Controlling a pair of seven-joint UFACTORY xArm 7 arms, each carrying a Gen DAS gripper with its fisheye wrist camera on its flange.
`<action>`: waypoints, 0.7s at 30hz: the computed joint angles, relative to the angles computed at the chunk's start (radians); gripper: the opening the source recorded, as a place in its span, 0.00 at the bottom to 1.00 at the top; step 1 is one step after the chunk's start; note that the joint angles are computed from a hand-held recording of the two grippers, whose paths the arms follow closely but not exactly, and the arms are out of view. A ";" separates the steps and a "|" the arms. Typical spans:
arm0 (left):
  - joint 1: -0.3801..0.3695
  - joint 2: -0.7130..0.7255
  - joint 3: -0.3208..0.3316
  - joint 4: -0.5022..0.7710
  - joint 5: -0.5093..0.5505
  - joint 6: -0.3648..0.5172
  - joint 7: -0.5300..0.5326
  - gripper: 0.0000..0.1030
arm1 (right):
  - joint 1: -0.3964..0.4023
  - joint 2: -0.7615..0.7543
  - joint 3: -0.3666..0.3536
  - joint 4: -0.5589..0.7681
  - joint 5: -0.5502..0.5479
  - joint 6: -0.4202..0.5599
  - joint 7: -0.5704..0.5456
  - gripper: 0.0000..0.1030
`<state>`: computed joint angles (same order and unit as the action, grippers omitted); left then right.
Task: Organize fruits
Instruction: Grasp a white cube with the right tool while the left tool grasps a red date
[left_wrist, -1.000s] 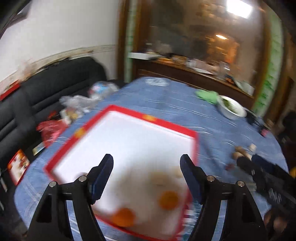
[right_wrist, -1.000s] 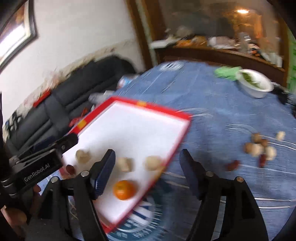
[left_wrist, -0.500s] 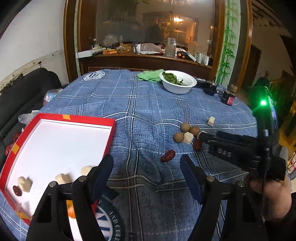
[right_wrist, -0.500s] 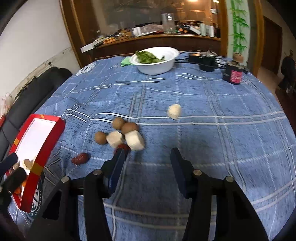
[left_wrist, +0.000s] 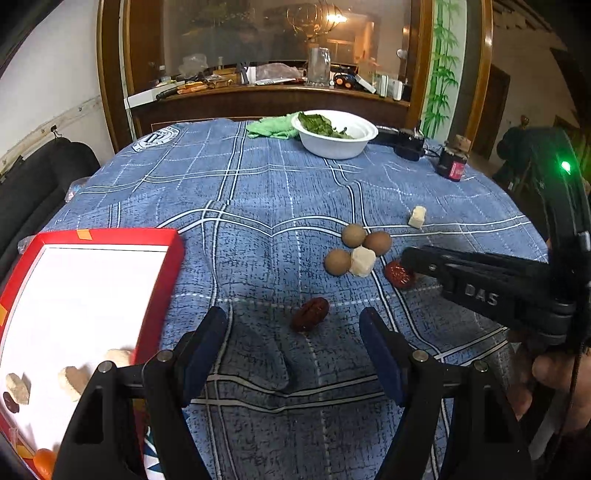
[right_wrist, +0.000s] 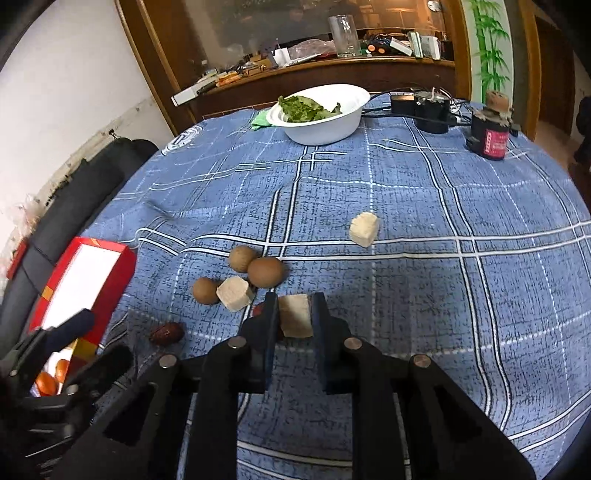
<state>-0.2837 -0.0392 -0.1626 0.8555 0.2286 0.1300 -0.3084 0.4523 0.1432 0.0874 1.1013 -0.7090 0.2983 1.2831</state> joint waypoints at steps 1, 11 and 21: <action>0.001 0.004 0.000 0.003 0.002 0.003 -0.003 0.72 | -0.022 0.010 0.023 0.002 0.050 -0.017 -0.062 0.20; -0.023 0.083 0.001 0.073 -0.110 0.053 0.125 0.72 | 0.000 0.051 0.000 0.043 0.175 -0.019 -0.244 0.22; -0.019 0.081 -0.008 0.080 -0.266 0.069 0.240 0.24 | 0.019 -0.004 -0.028 -0.029 0.099 -0.053 -0.143 0.18</action>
<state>-0.3029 0.0414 -0.1702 0.9359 -0.0369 0.1994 -0.0688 0.4709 0.1390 0.0593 1.0719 -0.6097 0.2457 1.1397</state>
